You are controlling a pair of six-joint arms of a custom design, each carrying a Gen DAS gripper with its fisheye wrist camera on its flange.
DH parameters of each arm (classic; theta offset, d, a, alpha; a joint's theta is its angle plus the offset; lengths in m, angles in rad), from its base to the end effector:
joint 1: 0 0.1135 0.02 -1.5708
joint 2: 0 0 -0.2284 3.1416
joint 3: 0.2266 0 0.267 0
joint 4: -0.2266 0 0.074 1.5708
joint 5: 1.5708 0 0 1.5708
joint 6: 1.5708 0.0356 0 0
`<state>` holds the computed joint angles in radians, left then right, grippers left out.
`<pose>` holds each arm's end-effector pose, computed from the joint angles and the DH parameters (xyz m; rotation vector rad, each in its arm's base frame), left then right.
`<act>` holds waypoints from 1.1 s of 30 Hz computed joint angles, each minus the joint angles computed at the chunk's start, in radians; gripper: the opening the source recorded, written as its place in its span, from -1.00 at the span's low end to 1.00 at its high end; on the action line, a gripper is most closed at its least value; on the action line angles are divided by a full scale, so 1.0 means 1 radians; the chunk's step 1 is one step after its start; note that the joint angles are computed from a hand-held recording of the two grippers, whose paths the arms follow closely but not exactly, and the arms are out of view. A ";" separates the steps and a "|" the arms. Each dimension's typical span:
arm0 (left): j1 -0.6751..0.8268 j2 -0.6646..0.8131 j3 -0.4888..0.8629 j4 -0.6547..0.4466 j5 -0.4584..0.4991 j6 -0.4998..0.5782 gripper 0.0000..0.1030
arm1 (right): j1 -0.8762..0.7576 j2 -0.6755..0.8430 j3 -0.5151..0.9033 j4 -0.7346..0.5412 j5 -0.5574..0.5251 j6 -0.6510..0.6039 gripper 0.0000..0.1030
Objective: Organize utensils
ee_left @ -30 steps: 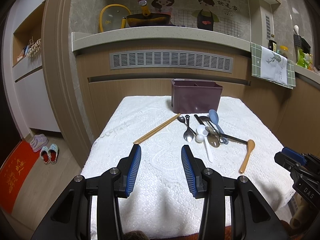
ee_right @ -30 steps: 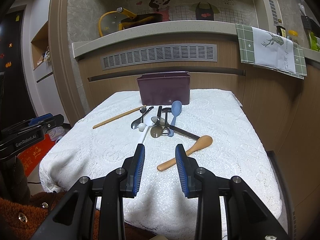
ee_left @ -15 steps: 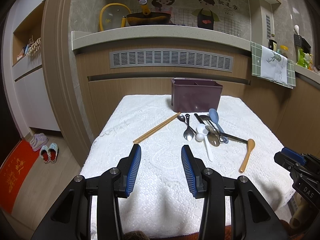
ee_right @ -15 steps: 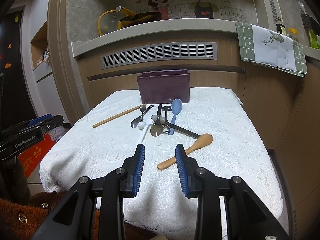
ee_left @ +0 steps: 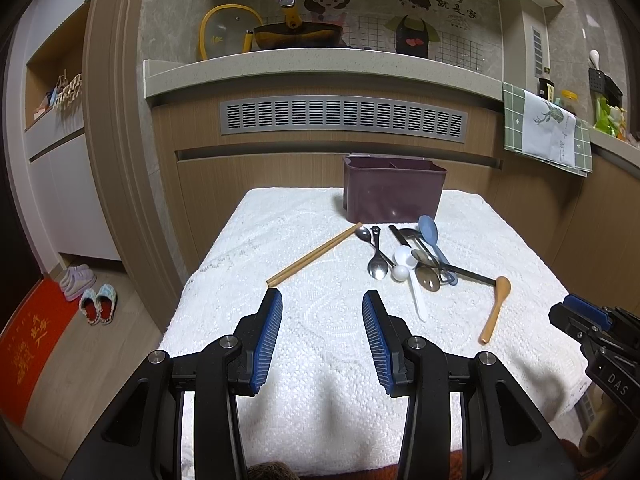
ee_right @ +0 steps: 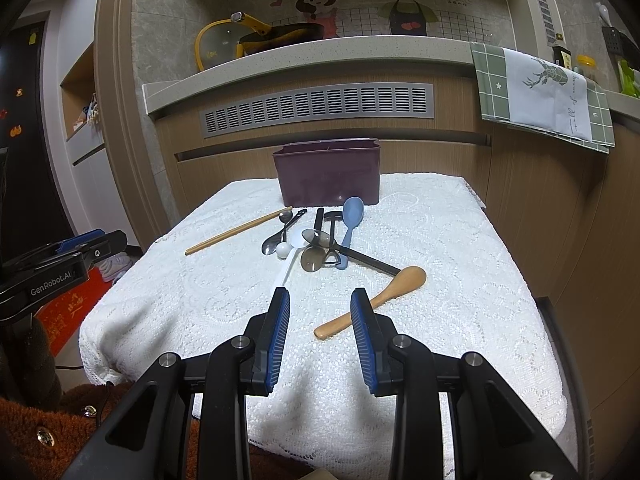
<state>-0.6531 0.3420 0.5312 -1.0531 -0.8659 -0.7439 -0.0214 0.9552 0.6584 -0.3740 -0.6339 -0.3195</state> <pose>0.1055 -0.0466 0.2241 -0.4455 2.0471 0.2410 0.2353 0.0161 0.2174 -0.6442 2.0378 0.5094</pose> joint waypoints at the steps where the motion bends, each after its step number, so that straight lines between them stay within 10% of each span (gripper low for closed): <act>1: 0.005 -0.001 0.000 0.003 0.003 0.005 -0.17 | 0.000 0.001 0.001 0.000 -0.001 0.000 -0.42; 12: 0.048 -0.017 -0.014 0.040 0.060 0.067 -0.17 | 0.004 0.005 -0.002 0.009 -0.007 -0.011 -0.42; 25: 0.573 0.147 -0.009 0.424 0.597 0.460 -0.17 | -0.015 0.273 0.208 -0.042 0.003 -0.132 -0.42; 33: 0.779 0.391 0.035 0.579 0.803 0.510 -0.16 | 0.021 0.663 0.487 -0.147 0.093 0.053 -0.42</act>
